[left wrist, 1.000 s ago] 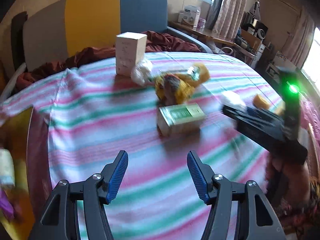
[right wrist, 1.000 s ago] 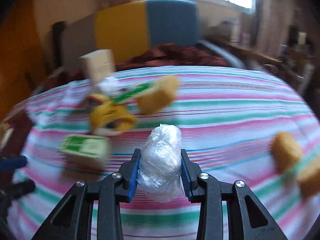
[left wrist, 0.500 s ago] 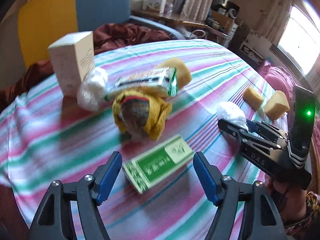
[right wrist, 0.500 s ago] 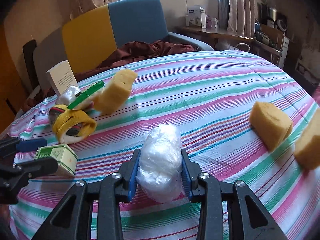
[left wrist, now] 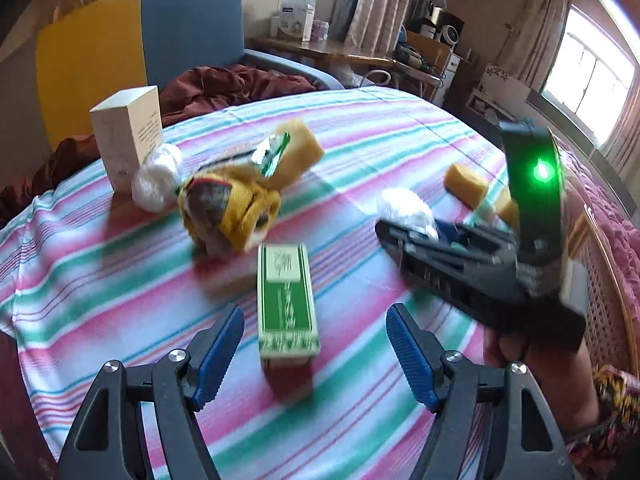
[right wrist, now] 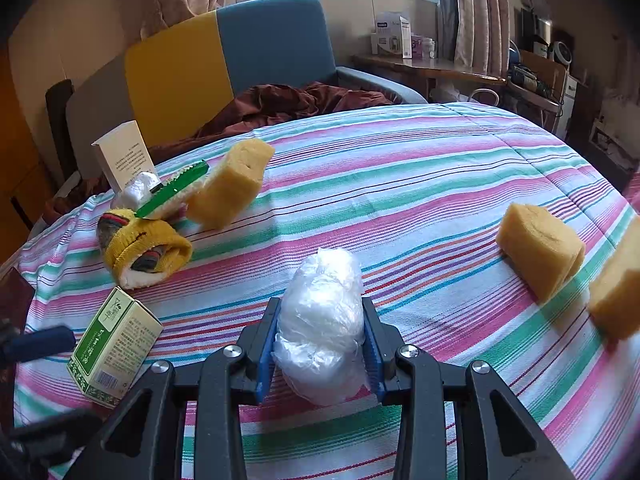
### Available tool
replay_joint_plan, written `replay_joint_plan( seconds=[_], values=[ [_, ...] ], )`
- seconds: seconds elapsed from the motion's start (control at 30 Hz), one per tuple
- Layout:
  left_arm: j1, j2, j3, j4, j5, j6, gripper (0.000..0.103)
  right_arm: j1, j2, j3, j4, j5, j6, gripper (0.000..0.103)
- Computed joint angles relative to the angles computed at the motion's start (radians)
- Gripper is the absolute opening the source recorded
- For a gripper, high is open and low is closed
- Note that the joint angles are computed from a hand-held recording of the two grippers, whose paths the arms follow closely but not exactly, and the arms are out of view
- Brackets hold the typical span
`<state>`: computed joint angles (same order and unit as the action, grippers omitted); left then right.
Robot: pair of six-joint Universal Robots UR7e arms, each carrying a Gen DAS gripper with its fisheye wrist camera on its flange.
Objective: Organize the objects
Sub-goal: 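Move the left tool to the green oil box and grasp it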
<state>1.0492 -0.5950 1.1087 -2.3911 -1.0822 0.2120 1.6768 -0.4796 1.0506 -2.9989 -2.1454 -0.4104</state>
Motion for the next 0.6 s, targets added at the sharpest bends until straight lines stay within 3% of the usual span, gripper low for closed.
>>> replay_joint_plan(
  seconds=[0.13, 0.2, 0.27, 0.4, 0.57, 0.6],
  values=[
    [0.007, 0.041, -0.043, -0.004, 0.034, -0.027, 0.072, 0.002, 0.004, -0.005, -0.001, -0.007, -0.006, 0.038],
    [0.011, 0.055, -0.05, -0.005, 0.057, -0.051, 0.051, 0.002, 0.004, -0.005, -0.003, -0.008, -0.009, 0.038],
    [0.016, 0.062, -0.043, -0.013, 0.075, -0.072, 0.04, 0.002, 0.003, -0.005, -0.003, -0.009, -0.009, 0.038],
    [0.012, 0.047, 0.024, -0.126, 0.098, -0.004, 0.038, 0.002, 0.005, -0.008, -0.003, -0.011, -0.013, 0.038],
    [0.009, 0.049, 0.04, -0.156, 0.109, 0.013, 0.038, 0.005, 0.012, -0.013, -0.013, -0.024, -0.028, 0.038],
    [0.008, 0.045, 0.051, -0.17, 0.109, 0.017, 0.034, 0.006, 0.012, -0.013, -0.016, -0.025, -0.032, 0.038]
  ],
)
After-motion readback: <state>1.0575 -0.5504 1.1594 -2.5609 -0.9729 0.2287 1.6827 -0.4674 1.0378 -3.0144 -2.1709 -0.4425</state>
